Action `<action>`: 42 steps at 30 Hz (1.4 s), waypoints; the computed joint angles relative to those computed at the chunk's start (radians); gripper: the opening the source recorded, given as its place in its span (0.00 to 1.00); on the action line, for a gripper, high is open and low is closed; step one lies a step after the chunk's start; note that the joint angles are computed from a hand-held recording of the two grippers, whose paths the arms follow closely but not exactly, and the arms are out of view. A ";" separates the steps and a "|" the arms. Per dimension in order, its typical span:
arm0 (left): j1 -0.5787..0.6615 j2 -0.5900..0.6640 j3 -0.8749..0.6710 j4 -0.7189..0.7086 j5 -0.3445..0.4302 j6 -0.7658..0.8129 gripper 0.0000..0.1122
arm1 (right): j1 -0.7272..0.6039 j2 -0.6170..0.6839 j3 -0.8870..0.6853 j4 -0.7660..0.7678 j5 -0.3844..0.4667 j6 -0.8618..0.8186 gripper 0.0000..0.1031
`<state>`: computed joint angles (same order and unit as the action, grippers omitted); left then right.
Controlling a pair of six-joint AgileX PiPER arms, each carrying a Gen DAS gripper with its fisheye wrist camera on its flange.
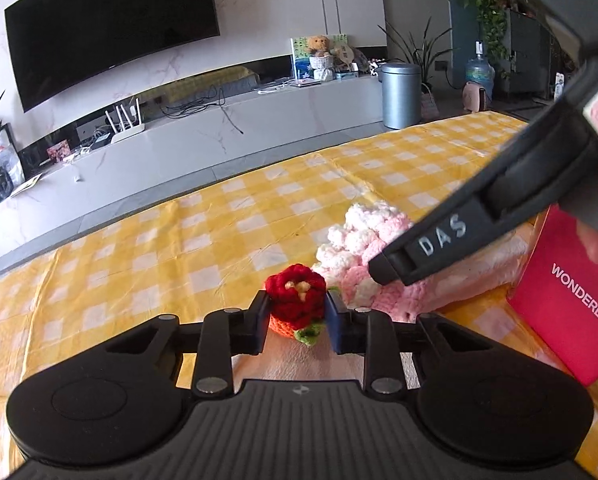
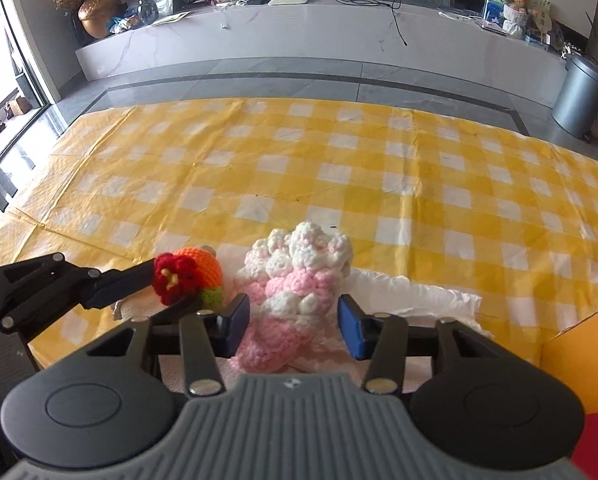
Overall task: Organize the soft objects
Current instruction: 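Grasp the red flower with the left gripper while the right gripper grasps the pink knitted toy, then lift the flower and knitted toy and carry both over the white box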
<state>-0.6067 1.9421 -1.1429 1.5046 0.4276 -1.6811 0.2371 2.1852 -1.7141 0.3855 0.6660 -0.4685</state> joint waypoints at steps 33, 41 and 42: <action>-0.530 -0.350 0.119 -0.562 0.482 -0.114 0.29 | -0.422 -0.866 1.021 0.626 0.122 -0.747 0.20; -0.649 -0.267 -0.036 -0.558 0.585 -0.085 0.29 | -0.760 -0.954 1.066 0.659 0.362 -0.894 0.20; -0.660 -0.250 -0.065 -0.555 0.598 -0.076 0.29 | -0.806 -0.956 1.065 0.662 0.396 -0.912 0.20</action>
<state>-1.2669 1.6919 -1.2075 0.9494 1.0253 -1.7569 -0.5689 1.2289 -0.6495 1.0474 1.0622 -1.3810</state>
